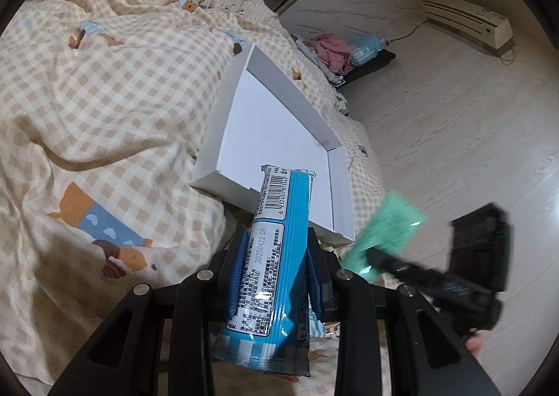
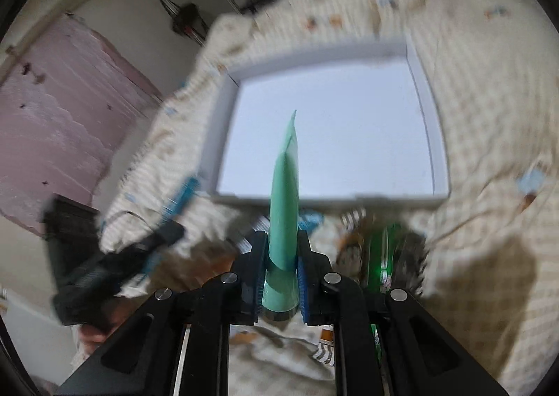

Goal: Organize objects
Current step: 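Lift the mint-green tube upright with the right gripper, then carry the snack packet and green tube over the white tray with both grippers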

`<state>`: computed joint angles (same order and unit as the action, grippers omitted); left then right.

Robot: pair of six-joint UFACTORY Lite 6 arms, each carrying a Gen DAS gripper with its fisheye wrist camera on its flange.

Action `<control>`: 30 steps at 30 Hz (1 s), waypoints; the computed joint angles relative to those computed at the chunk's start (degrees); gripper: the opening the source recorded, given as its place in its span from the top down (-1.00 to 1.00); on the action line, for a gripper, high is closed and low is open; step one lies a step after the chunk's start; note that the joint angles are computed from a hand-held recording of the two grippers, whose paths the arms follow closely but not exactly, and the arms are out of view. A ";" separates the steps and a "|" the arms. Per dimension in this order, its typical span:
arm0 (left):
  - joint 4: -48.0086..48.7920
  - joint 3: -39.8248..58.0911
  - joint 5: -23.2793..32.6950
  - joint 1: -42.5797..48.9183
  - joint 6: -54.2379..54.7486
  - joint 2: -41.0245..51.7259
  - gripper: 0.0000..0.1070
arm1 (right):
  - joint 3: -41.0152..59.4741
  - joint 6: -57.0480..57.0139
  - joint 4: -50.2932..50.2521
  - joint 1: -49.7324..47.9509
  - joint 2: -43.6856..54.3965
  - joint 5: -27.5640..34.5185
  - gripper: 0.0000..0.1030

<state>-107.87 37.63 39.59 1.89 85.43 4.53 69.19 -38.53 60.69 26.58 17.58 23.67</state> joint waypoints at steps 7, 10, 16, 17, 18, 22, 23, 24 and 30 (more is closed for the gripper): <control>-0.08 -0.76 0.49 0.96 -0.21 -1.36 0.38 | 0.84 1.65 0.00 -2.04 -4.40 1.69 0.67; 2.06 0.06 0.95 2.56 -3.05 -2.73 0.38 | 1.46 5.50 -2.93 -2.53 -6.89 2.17 0.67; 10.37 10.54 5.72 5.00 -14.17 -2.78 0.38 | 11.40 29.27 -27.48 -3.70 -7.95 5.54 0.67; 10.94 13.33 6.89 5.27 -15.95 -2.50 0.38 | 15.81 33.80 -32.79 -3.37 -5.80 6.97 0.67; 11.40 15.23 6.20 4.97 -17.09 -2.58 0.38 | 19.01 36.32 -35.88 -3.29 -4.28 8.34 0.67; 13.29 23.75 2.84 4.45 -21.72 -2.02 0.38 | 31.61 42.02 -41.70 -4.04 1.10 14.25 0.67; 13.47 25.35 2.40 4.46 -22.38 -1.50 0.38 | 35.35 44.90 -44.95 -3.82 2.91 15.35 0.67; 13.41 26.97 1.58 4.40 -22.66 -0.95 0.38 | 38.16 47.21 -47.44 -3.52 4.13 16.45 0.67; 7.53 32.25 -14.19 -1.72 -16.49 4.29 0.38 | 60.88 60.51 -55.69 -3.57 18.12 24.11 0.67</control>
<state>-100.34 69.87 25.41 0.17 68.93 8.82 130.07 21.98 5.01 23.00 35.70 47.78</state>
